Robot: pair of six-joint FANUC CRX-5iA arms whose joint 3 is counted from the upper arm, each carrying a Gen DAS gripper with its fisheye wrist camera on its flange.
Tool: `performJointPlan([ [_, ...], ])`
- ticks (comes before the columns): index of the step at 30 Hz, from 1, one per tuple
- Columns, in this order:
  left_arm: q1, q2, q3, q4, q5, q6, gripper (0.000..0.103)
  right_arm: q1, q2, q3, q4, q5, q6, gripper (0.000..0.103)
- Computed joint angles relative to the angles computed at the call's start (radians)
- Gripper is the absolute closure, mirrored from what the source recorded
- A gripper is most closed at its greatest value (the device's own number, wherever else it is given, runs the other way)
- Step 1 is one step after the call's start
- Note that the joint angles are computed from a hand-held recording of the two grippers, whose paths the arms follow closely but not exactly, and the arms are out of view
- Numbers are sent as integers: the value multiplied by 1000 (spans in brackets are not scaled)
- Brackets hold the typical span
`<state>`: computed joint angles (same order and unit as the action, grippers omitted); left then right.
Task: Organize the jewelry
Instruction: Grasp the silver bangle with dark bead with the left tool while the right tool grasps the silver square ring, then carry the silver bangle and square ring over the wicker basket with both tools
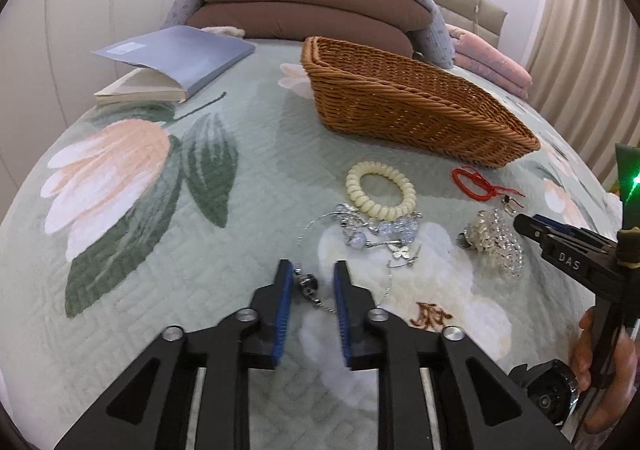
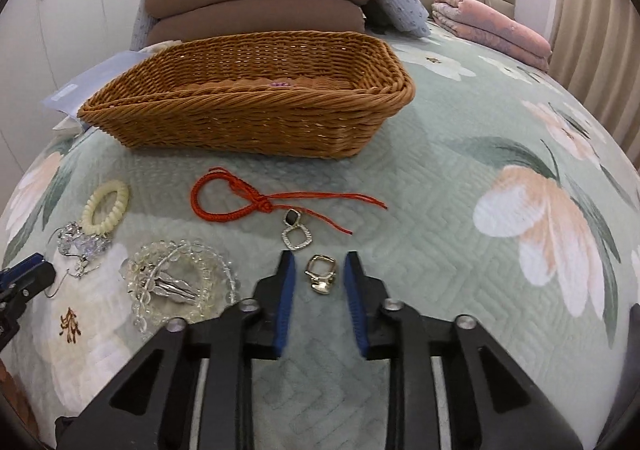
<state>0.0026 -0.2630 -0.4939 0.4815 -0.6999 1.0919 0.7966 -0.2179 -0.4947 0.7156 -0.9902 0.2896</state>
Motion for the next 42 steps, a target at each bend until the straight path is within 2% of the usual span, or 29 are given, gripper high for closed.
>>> performJointPlan([
  [5,-39,5,34,-117,17,72,79,0,-32,-27,8,37,-25,83],
  [6,-41,4,35,-122,20,71,90,1,-42,-36,13,45,-30,83],
  [10,-30,-11,6,-70,39,27,92,13,-88,-81,61,87,-67,83],
  [14,-8,-64,-85,115,97,-129,92,30,-110,-109,122,96,-105,83],
  [17,1,-105,-167,316,134,-289,92,36,-126,-126,152,107,-135,83],
  [20,-4,-139,-244,565,142,-478,92,33,-149,-146,173,130,-164,83],
  [24,-6,-139,-261,659,124,-536,92,31,-168,-163,191,142,-187,83],
  [29,-35,-163,-291,778,147,-620,92,41,-194,-188,246,143,-233,83],
  [35,-87,-191,-285,773,213,-643,92,52,-219,-194,271,141,-239,83],
  [38,-95,-192,-250,696,223,-590,92,57,-219,-170,266,124,-218,83],
  [42,-108,-175,-187,648,227,-568,92,29,-217,-110,261,132,-163,83],
])
